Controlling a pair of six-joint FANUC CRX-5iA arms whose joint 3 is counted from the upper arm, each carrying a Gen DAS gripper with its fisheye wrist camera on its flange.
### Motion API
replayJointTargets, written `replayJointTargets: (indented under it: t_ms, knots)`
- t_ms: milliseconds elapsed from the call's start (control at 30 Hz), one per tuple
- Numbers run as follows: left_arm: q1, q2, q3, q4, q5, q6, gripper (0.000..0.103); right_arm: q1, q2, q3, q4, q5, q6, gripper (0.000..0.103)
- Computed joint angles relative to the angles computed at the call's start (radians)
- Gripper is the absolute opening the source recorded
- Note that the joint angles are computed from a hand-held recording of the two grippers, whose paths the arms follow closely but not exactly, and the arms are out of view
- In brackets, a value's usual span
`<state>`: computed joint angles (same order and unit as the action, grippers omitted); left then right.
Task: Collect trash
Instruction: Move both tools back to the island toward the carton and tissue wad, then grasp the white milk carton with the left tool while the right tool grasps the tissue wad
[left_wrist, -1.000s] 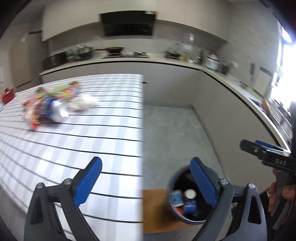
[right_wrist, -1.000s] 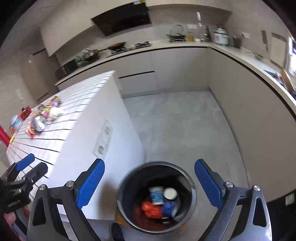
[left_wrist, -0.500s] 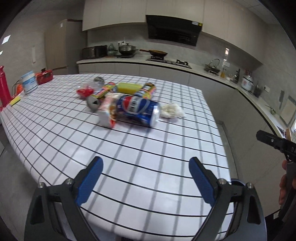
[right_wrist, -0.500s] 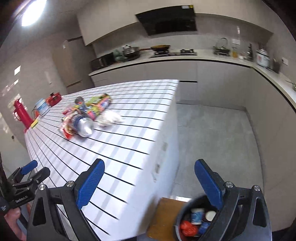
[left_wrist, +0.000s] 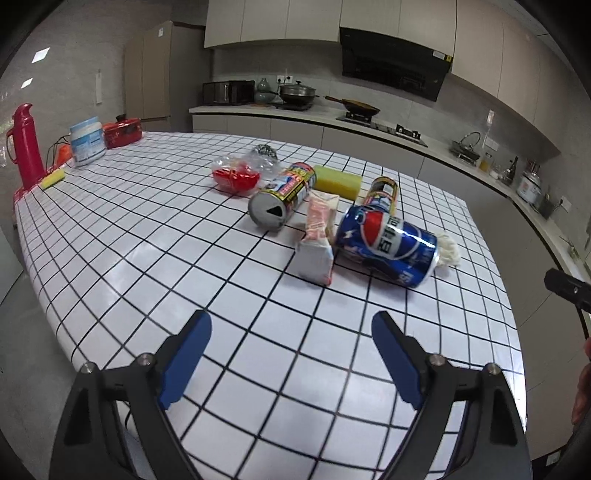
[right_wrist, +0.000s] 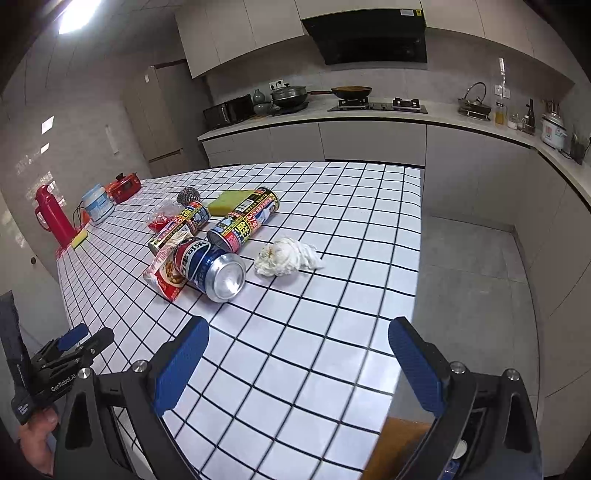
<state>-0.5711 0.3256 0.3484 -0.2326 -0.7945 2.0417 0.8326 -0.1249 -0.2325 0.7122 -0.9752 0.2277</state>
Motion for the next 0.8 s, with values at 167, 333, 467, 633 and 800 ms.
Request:
replayJointTargets:
  t_ms: [167, 333, 467, 633, 800]
  knots:
    - [0.042, 0.07, 0.053, 0.119, -0.005, -0.122, 0.09, -0.039, 0.077, 0.055, -0.019, 0.027, 0.017, 0.099]
    - [0.066, 0.146, 0.111, 0.22, -0.01, -0.243, 0.09, -0.08, 0.147, 0.109, -0.07, 0.044, 0.049, 0.097]
    - [0.072, 0.2, 0.176, 0.252, -0.034, -0.293, 0.083, -0.106, 0.191, 0.144, -0.104, 0.054, 0.065, 0.092]
    - [0.087, 0.273, 0.262, 0.313, -0.083, -0.357, 0.07, -0.142, 0.246, 0.197, -0.158, 0.065, 0.113, 0.085]
    - [0.101, 0.322, 0.323, 0.356, -0.122, -0.4, 0.07, -0.18, 0.309, 0.265, -0.21, 0.071, 0.164, 0.085]
